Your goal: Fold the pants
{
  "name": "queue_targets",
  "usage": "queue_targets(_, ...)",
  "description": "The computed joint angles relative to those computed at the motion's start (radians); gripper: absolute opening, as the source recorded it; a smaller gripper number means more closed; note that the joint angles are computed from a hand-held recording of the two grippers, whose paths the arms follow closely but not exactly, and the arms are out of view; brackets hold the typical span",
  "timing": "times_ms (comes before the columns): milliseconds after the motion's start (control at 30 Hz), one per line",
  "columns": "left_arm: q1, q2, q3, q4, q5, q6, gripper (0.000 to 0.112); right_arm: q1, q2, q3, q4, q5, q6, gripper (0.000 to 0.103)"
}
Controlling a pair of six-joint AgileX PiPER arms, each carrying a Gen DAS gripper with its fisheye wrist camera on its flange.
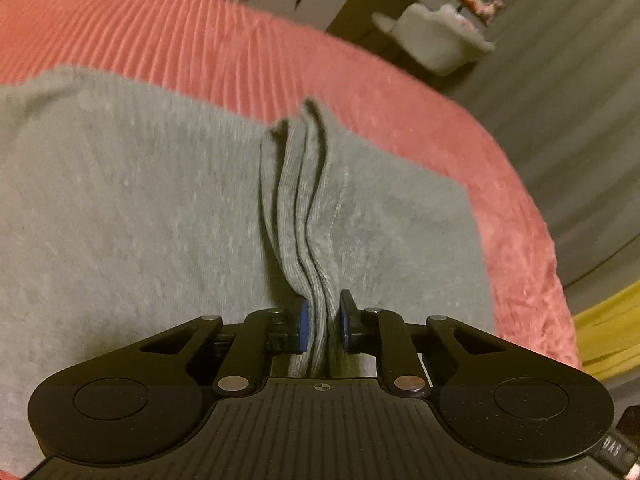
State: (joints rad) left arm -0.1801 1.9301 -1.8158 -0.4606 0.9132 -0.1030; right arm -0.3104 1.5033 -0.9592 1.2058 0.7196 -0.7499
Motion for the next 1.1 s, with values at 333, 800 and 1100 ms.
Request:
queue_targets(333, 0.073, -0.106, 0.084, 0.018, -0.009, 0.068, 0.017, 0.046, -0.047, 0.001, -0.091, -0.042, 0.095, 0.078)
queue_targets(800, 0.17, -0.163, 0.207, 0.159, -0.066, 0.08, 0.03, 0.154, 0.017, -0.105, -0.323, -0.079, 0.312, 0.078)
queue_targets(1100, 0.178, 0.042, -0.095, 0.187, 0.027, -0.033, 0.036, 0.223, 0.058, -0.165, -0.48, -0.075, 0.419, 0.083)
